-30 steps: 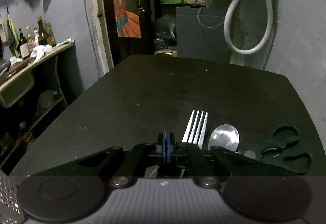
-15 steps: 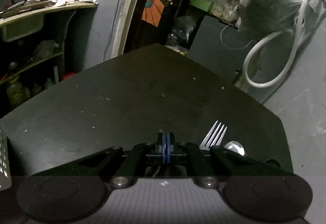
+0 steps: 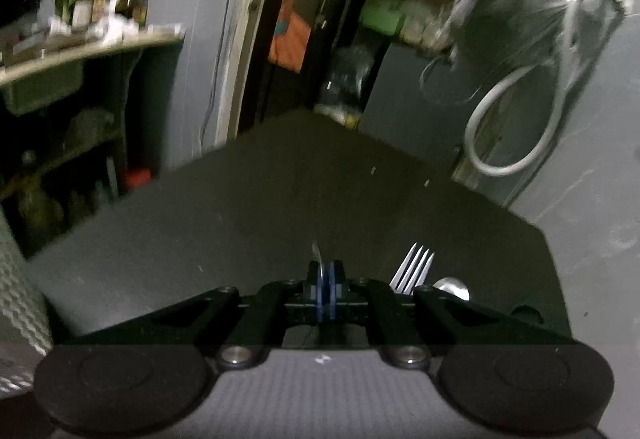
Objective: Organize utensils
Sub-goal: 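Lift the utensil over the white basket and open the right tool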
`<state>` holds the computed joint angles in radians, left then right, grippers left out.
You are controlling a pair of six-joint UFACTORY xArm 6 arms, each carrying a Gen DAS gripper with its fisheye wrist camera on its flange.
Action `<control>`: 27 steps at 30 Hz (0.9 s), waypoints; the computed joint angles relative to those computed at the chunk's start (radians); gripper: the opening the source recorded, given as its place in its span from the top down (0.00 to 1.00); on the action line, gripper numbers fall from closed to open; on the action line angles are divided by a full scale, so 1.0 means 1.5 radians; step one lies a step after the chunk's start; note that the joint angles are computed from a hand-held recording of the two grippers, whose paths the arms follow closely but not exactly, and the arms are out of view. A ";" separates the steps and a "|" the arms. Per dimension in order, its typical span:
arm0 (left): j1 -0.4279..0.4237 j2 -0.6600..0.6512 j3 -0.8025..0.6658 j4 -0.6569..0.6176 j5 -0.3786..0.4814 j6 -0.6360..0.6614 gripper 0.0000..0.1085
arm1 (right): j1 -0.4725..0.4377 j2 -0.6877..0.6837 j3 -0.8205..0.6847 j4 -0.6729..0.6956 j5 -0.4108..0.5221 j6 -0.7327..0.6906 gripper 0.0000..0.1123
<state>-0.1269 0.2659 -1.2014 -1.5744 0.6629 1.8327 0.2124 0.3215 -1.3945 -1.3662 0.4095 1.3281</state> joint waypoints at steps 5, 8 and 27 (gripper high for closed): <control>0.000 0.001 0.001 -0.007 0.001 0.004 0.28 | 0.018 -0.107 0.089 -0.231 -0.003 0.293 0.96; 0.002 0.001 0.001 -0.009 0.003 0.005 0.28 | 0.028 -0.160 0.125 -0.350 -0.005 0.442 0.96; 0.003 -0.005 0.006 -0.008 0.003 0.000 0.28 | 0.120 -0.095 0.007 -0.819 0.135 0.883 0.96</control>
